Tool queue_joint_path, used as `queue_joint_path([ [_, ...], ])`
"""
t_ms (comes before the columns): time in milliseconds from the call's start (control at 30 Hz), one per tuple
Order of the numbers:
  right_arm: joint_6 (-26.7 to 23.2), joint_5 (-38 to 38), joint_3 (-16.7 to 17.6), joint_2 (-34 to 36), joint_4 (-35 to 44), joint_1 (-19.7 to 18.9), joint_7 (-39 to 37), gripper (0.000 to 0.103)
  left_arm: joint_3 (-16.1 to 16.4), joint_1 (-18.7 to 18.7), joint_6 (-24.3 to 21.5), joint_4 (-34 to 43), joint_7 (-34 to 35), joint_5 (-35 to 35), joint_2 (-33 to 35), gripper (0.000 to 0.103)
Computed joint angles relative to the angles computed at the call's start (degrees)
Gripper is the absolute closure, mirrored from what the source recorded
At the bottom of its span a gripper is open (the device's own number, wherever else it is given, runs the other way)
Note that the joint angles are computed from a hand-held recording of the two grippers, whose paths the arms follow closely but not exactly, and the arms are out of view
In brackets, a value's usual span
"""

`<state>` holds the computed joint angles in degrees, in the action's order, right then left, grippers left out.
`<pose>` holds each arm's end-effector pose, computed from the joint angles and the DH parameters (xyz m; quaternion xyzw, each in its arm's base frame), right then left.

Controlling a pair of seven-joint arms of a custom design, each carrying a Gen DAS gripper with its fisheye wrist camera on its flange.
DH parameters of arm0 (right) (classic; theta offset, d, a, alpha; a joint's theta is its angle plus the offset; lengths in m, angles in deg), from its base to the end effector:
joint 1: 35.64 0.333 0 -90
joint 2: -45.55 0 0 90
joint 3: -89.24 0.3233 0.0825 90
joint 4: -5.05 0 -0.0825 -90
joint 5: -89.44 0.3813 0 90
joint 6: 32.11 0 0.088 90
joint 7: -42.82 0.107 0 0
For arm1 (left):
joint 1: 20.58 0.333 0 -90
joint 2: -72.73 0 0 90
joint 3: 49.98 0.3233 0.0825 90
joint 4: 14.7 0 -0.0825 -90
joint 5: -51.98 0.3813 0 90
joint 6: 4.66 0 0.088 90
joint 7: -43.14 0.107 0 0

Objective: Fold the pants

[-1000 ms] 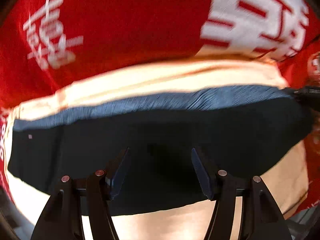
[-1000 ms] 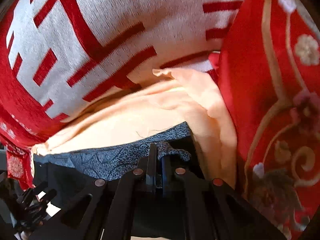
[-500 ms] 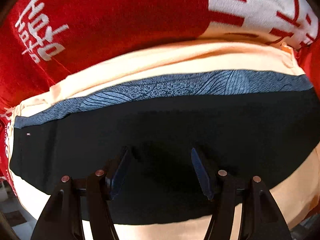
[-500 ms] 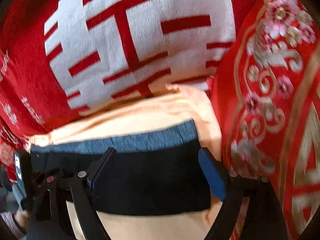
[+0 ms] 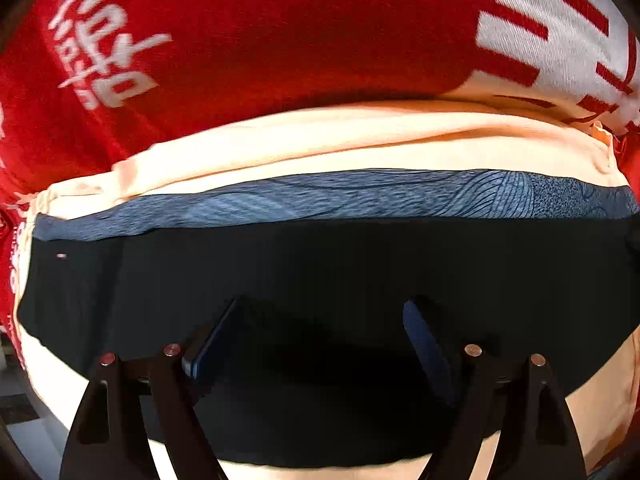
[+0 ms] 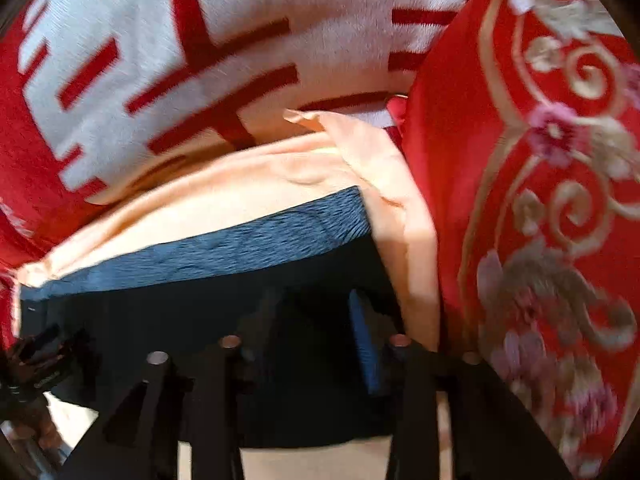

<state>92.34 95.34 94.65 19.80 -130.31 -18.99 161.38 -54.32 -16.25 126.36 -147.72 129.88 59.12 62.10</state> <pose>0.3990 0.1702 0.5280 -0.6410 0.7563 -0.0199 0.1296 0.4908 0.0019 0.4387 -0.6977 0.7102 -0.0151 0.0926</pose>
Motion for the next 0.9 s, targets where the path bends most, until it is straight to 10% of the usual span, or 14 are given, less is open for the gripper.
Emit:
queue_joint_path([
  [567, 0.0, 18.4, 6.1, -4.2, -1.1, 12.7, 10.9, 0.048, 6.7, 8.0, -4.5, -6.4, 12.5, -0.4, -9.5, 0.019],
  [900, 23.1, 29.5, 12.8, 13.9, 6.8, 25.3, 22.8, 0.048, 13.0, 17.0, -0.8, 1.8, 32.1, -2.6, 0.3, 0.019],
])
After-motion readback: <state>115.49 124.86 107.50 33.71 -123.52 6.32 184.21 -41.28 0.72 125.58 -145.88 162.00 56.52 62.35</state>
